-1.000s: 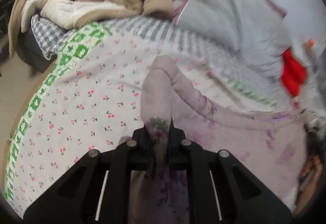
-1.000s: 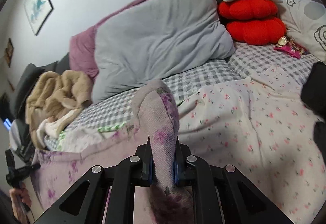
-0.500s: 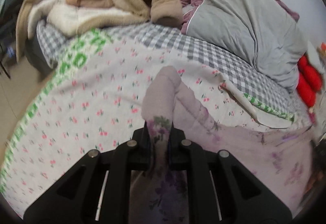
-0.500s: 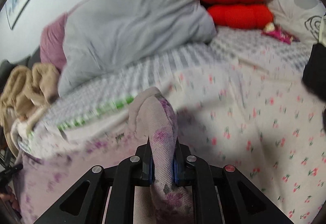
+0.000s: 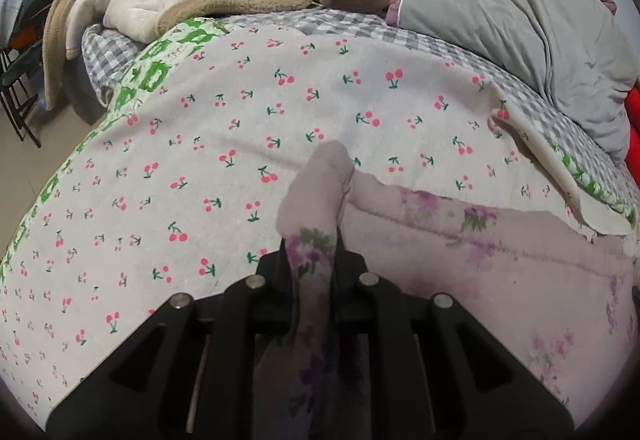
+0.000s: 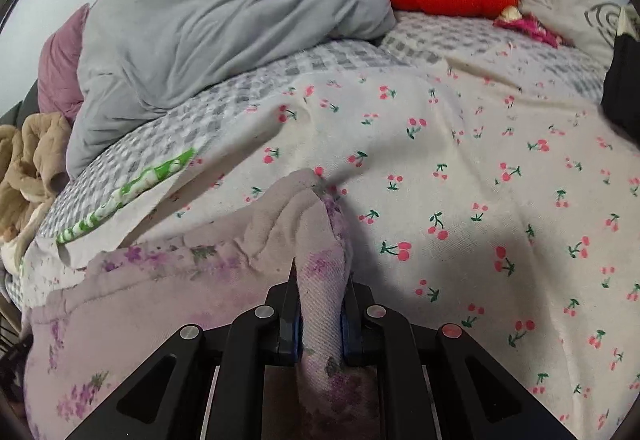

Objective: Fold large clothes

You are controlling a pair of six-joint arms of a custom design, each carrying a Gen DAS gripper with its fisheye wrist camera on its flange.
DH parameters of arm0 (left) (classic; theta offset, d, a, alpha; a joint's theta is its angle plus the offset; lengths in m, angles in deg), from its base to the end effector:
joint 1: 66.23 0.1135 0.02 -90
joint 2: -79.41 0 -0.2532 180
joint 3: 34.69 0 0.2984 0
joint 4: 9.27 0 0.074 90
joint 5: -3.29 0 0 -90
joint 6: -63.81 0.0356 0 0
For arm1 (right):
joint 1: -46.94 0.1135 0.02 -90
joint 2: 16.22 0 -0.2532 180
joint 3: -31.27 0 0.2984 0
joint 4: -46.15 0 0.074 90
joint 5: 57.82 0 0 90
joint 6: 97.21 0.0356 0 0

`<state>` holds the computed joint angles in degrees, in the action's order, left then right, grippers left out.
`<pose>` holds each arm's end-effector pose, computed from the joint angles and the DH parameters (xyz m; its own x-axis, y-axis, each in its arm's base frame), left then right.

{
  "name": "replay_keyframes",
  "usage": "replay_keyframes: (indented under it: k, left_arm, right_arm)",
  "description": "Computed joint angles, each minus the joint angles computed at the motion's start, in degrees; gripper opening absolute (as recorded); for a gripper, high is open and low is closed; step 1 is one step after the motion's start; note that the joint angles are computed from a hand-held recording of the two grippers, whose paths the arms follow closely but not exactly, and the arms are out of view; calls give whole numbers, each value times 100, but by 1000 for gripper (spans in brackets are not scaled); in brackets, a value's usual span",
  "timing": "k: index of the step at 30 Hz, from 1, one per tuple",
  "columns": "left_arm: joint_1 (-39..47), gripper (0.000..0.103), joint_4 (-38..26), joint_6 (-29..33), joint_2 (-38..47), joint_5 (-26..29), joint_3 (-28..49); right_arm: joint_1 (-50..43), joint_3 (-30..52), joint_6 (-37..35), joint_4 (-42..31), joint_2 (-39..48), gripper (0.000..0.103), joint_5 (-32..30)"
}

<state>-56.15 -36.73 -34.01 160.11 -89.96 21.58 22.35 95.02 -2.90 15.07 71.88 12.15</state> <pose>0.3131 0.0577 0.1538 -0.7390 -0.2693 -0.6175 -0.3126 0.9490 -0.0398 0.3183 -0.1322 0.1551 -0.7305 0.4120 -0.5446 0.2699 0.9068 0.3239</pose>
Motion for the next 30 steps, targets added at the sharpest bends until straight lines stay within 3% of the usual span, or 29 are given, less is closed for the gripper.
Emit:
replay_keyframes:
  k: [4, 5, 8, 9, 10, 14, 17, 20, 22, 24, 25, 27, 30]
  left_arm:
    - [-190, 23, 45, 78, 18, -387, -42]
    - [-180, 28, 4, 57, 37, -393, -21]
    - [-70, 52, -362, -89, 112, -413, 164]
    - [-13, 57, -520, -79, 108, -352, 246]
    - [117, 57, -766, -23, 18, -128, 344]
    - [833, 59, -1520, 169, -1063, 978, 332]
    - [1547, 64, -2589, 71, -2157, 1828, 272]
    - [1923, 64, -3760, 379, -3113, 2564, 327]
    - [1681, 65, -4591, 507, -3904, 2508, 394]
    - [1111, 70, -5396, 202, -4436, 2382, 539]
    - [1054, 70, -5670, 143, -4560, 2576, 605]
    - [404, 71, -5947, -531, -5029, 2621, 653]
    - [-1264, 82, -5851, -1769, -5638, 1637, 527]
  right_arm:
    - [176, 12, 47, 0, 37, 20, 362]
    - [201, 48, 38, -66, 55, 23, 425]
    - [5, 175, 196, -313, 150, 59, 292]
    - [-135, 268, 247, -520, 162, 77, 165]
    - [-324, 304, 243, -685, 80, 79, -89]
    - [-888, -118, 90, -993, -1131, 81, -497]
    - [-1554, -237, -231, -1904, -2038, 81, -1181]
    - [-2432, -207, -389, -3202, -2821, 81, -2290]
    - [-2659, -150, -608, -3981, -3257, 81, -2687]
    - [-2805, -75, -1011, -5026, -3801, 81, -2990]
    - [-2725, -20, -1218, -5549, -4032, 81, -3102]
    - [-2459, 43, -1413, -6280, -4436, 81, -3239]
    - [-1813, -176, -1036, -6792, -5338, 81, -3349]
